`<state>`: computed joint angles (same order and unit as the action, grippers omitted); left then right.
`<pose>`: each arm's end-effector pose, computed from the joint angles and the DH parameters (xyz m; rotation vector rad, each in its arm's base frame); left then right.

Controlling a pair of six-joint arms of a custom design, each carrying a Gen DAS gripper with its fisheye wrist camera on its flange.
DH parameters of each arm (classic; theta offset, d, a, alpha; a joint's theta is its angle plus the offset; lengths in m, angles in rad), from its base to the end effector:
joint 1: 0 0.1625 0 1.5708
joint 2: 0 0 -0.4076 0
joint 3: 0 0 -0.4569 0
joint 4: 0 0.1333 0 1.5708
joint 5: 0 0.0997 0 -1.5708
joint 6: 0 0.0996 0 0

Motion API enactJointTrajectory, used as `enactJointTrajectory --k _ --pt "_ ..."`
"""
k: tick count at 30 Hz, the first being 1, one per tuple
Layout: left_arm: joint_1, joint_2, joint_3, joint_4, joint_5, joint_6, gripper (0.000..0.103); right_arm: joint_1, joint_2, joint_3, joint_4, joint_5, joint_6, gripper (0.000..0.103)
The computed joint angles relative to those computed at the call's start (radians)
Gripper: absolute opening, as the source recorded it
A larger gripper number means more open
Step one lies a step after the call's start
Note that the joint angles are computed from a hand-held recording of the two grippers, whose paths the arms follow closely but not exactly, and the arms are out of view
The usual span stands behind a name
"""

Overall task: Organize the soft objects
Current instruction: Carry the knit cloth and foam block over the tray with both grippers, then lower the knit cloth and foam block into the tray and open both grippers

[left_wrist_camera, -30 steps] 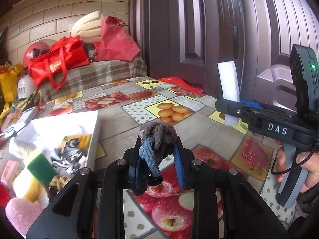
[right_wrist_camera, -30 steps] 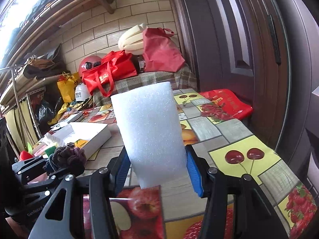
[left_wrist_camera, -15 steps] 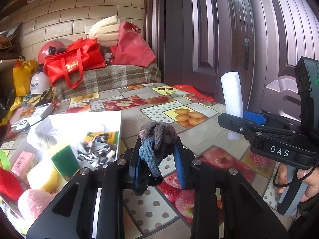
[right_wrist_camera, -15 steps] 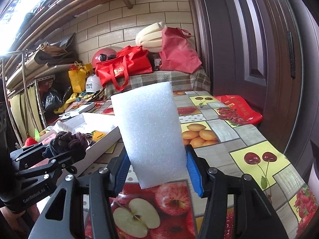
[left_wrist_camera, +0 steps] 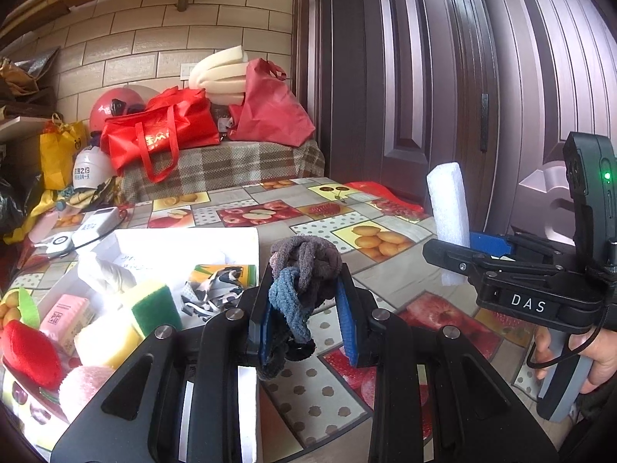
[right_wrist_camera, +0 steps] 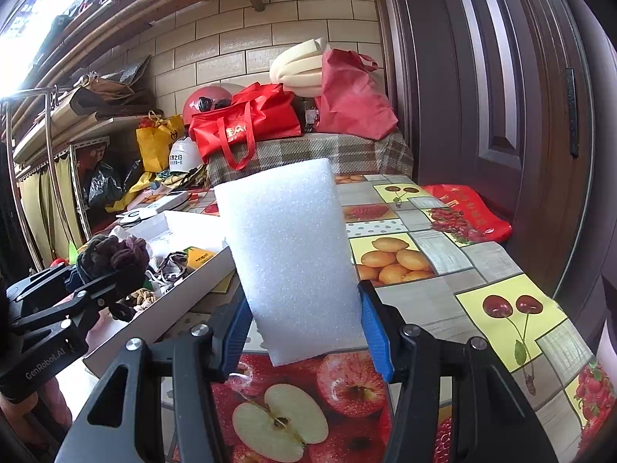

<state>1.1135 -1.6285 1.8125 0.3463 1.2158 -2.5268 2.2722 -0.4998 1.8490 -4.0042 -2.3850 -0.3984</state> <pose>-0.0506 -0.4831 0.3526 1.0132 2.1882 -1.3361 0.4112 -0.3925 -0.0317 0.6405 -2.1017 1.4045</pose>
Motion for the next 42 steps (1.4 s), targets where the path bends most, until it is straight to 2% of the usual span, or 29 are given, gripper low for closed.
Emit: enactJointTrajectory --k 18,26,35,42 --pt "0.024 -0.061 0.031 -0.077 -0.017 0.014 0.027 0.006 0.023 -0.031 0.043 0.011 0.01 0.054" --pt "0.053 -0.112 0.052 -0.17 -0.027 0.078 0.027 0.007 0.034 -0.05 0.076 0.019 0.014 0.054" --pt "0.107 -0.123 0.008 -0.19 -0.017 0.046 0.027 0.008 0.04 -0.06 0.099 0.023 0.021 0.054" --pt "0.141 -0.051 -0.104 -0.188 -0.029 0.035 0.027 0.01 0.052 -0.078 0.134 0.025 0.029 0.054"
